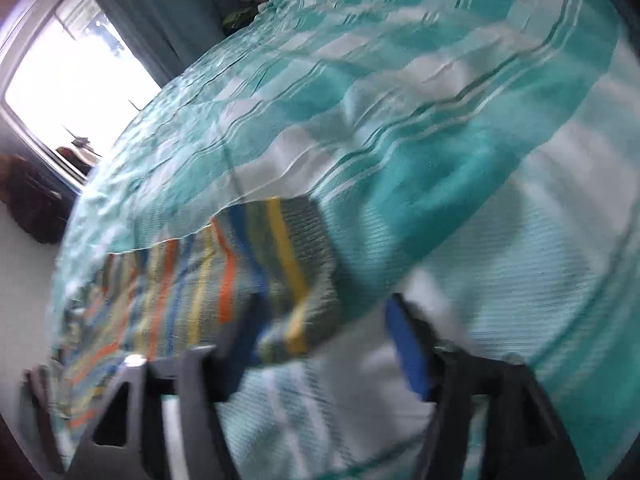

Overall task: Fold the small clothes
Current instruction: 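Fold the held sleeve across the sweater body and open the right gripper, then grasp the other sleeve cuff with the left gripper, then fold the held sleeve inward over the body and open the left gripper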

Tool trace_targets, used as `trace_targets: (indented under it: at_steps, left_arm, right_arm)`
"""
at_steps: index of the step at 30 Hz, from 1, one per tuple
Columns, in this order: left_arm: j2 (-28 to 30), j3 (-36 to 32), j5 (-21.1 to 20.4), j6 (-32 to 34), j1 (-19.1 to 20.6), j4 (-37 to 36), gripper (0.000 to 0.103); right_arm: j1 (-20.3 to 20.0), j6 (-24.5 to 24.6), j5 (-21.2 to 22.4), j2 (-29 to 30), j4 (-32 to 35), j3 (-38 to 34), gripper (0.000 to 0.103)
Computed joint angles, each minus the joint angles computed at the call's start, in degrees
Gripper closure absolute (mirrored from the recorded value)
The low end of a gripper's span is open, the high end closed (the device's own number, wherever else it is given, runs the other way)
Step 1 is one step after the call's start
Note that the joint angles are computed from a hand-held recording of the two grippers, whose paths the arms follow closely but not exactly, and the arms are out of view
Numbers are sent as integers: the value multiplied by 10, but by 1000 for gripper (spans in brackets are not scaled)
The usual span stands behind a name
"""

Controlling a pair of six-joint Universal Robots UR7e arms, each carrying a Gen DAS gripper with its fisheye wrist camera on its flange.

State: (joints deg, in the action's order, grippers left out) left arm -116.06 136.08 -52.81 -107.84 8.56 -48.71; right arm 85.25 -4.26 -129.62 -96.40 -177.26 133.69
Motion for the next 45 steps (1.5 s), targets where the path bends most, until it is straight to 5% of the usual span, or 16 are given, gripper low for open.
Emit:
trace_targets:
  at_steps: [2,5,8,10,15,18,20,25,28,31,33,34,41,45]
  left_arm:
    - [5,-17,10,15,-12,12,5]
    - [25,-47,52,72,7,-8,5]
    - [47,-78,114,161,60,-92,5]
    - [52,-88,143,260,114,-212,5]
    - [104,-97,145,447,223,-501,6]
    - [160,-97,159,524,253,-567,10]
    - [212,-100,169,583,263,-580,23]
    - [326,-78,255,783,258,-663,25]
    - [380,-99,264,847,297,-681,25]
    - [403,-122,240,872,337,-695,28]
    - [401,-132,213,881,350,-711,63]
    - [397,-151,191,859,361,-684,97]
    - [235,-173,146,699,424,-729,99]
    - [170,-186,165,575,482,-662,99]
  right_arm:
    - [36,-42,-59,6,-51,11,22]
    - [83,-72,-81,-11,-66,34,22]
    - [135,-61,-57,-21,-30,57,22]
    - [182,-54,-34,-14,-15,76,22]
    - [266,-25,37,13,-11,130,18]
    - [294,-18,81,56,25,137,18]
    - [317,-39,92,94,40,139,18]
    - [343,-90,94,159,38,145,18]
    - [333,-95,105,168,34,146,18]
    - [321,-88,109,152,43,145,18]
    - [310,-71,109,135,47,148,18]
    - [298,-64,115,125,48,149,18]
    - [272,-50,126,81,55,154,18]
    - [275,-53,120,87,54,155,17]
